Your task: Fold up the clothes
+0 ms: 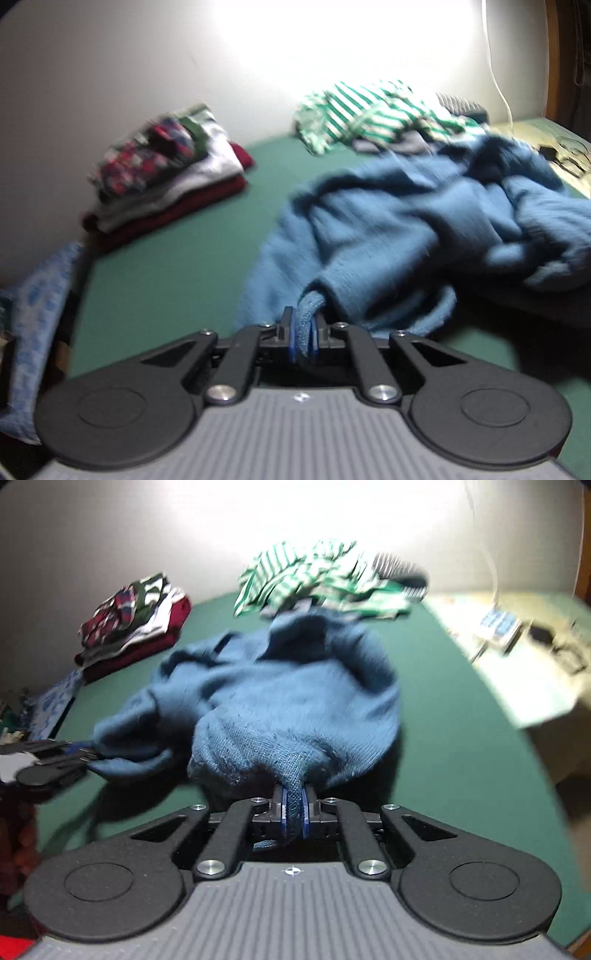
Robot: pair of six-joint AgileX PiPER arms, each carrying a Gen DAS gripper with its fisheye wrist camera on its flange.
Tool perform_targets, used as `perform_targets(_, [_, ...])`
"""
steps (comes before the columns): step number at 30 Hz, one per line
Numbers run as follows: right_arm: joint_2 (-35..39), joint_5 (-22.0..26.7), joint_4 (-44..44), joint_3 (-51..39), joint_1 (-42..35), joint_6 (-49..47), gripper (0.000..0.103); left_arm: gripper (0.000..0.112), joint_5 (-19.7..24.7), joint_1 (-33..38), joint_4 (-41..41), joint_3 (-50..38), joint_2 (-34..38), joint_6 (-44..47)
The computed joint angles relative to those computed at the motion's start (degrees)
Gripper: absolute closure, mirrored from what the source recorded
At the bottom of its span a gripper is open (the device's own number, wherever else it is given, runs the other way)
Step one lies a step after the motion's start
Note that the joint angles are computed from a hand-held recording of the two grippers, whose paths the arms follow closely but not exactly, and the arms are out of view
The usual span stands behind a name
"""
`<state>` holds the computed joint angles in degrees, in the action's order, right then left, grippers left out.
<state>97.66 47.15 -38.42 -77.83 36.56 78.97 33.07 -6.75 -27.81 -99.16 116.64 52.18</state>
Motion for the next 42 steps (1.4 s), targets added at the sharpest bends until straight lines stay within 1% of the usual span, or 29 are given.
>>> perform_targets(2, [-1.2,4.1,-0.3,-0.8,0.0,-2.9,0.096,0.103,1.9,1.2,-1.6,-2.3,0.0,0.9])
perform_targets(4, [-2.6,8.2,-1.4,-0.9,-0.1,-5.0,0.096,0.102,3.2,1.7,-1.1,-4.2,0.1,0.8])
perform_targets(6, [-3.5,12.3,-2.8,-0.8,-0.6,-6.2,0.096,0.102,4.4,1.9,-0.1,-5.4,0.2,0.1])
perform_targets(8, [-4.7,15.5,-4.3,0.8,-1.5,-6.1,0.097,0.101,6.3,2.9,-1.0,-6.3,0.1,0.5])
perform_targets(11, [-4.5,13.9,-5.5,4.3,-3.9,-4.2,0.096,0.1,9.1,4.6,-0.6,-8.4,0.6,-0.4])
perform_targets(13, [-4.0,12.8,-6.4,6.3,-5.4,-3.0,0.096,0.1,9.6,5.2,1.1,-8.4,0.6,-0.9])
perform_targets(14, [-2.4,11.9,-6.8,6.4,-5.8,-2.9,0.096,0.101,10.0,5.4,1.8,-8.2,0.5,-0.9])
perform_targets(17, [2.5,9.4,-7.9,5.8,-7.0,-0.9,0.096,0.101,10.1,6.1,2.5,-3.8,-1.7,1.3])
perform_targets(19, [4.9,7.8,-6.5,4.7,-8.4,-1.3,0.093,0.101,10.2,6.4,2.8,-0.6,-3.3,2.3])
perform_targets(21, [6.7,8.4,-5.2,2.9,-8.9,-2.5,0.092,0.101,10.3,6.7,3.0,2.5,-4.9,2.8])
perform_targets(23, [6.3,9.8,-4.3,1.8,-8.7,-4.6,0.089,0.098,9.2,6.9,2.2,5.8,-6.5,4.4])
perform_targets(24, [5.5,11.2,-4.2,1.2,-8.5,-5.4,0.08,0.093,8.4,6.9,2.0,7.5,-7.3,5.2])
perform_targets(25, [4.2,12.5,-5.5,1.3,-7.7,-4.4,0.068,0.087,5.6,6.2,2.6,9.7,-8.1,5.7])
perform_targets(27, [1.5,14.8,-8.2,1.1,-6.1,-2.5,0.06,0.074,1.0,4.9,3.4,13.0,-8.8,5.7])
perform_targets(28, [0.0,13.6,-9.2,1.3,-5.4,-1.6,0.056,0.063,-0.9,4.1,3.6,14.1,-8.7,5.7])
perform_targets(29, [-1.4,10.4,-8.7,1.5,-5.4,-1.2,0.053,0.059,-2.8,3.3,3.9,15.1,-8.6,5.5])
perform_targets(30, [-2.6,6.8,-7.5,1.5,-5.6,-1.4,0.047,0.058,-4.6,2.5,4.1,16.0,-8.4,5.4])
perform_targets(31, [-2.9,1.7,-4.1,1.3,-6.4,-3.4,0.043,0.054,-6.4,1.8,4.5,17.0,-8.2,5.2])
perform_targets(32, [-2.0,-2.6,0.7,0.4,-7.2,-7.2,0.042,0.048,-8.3,1.0,4.8,17.8,-8.0,4.9])
perform_targets(33, [-0.8,-6.3,5.6,-0.8,-7.8,-11.2,0.041,0.047,-10.1,0.1,5.6,18.5,-7.6,4.2])
perform_targets(34, [1.8,-7.6,8.2,-2.9,-7.4,-12.9,0.04,0.046,-11.7,-0.8,8.3,18.5,-6.8,1.2])
perform_targets(35, [4.6,-8.4,10.9,-5.4,-7.1,-14.6,0.039,0.051,-13.0,-1.6,10.9,18.3,-6.0,-1.8])
perform_targets(36, [7.8,-7.0,13.4,-8.9,-6.7,-15.6,0.039,0.055,-12.6,-1.6,11.1,17.5,-5.3,-2.9])
perform_targets(37, [10.9,-5.0,15.9,-12.5,-6.7,-16.3,0.039,0.062,-12.3,-1.6,11.1,16.6,-4.6,-3.9])
perform_targets(38, [12.9,-4.3,16.8,-14.6,-6.6,-16.0,0.038,0.069,-12.0,-1.7,11.2,15.8,-4.0,-4.8])
perform_targets(40, [16.1,-2.4,16.4,-17.7,-6.4,-13.9,0.033,0.078,-12.9,-1.6,11.6,15.7,-4.0,-6.0])
perform_targets(41, [17.3,-1.3,15.4,-18.9,-6.3,-12.4,0.033,0.083,-13.4,-1.5,11.8,15.6,-4.1,-6.7])
perform_targets(42, [18.4,-0.4,14.6,-19.8,-6.3,-10.9,0.033,0.086,-13.8,-1.5,12.1,15.5,-4.1,-7.3])
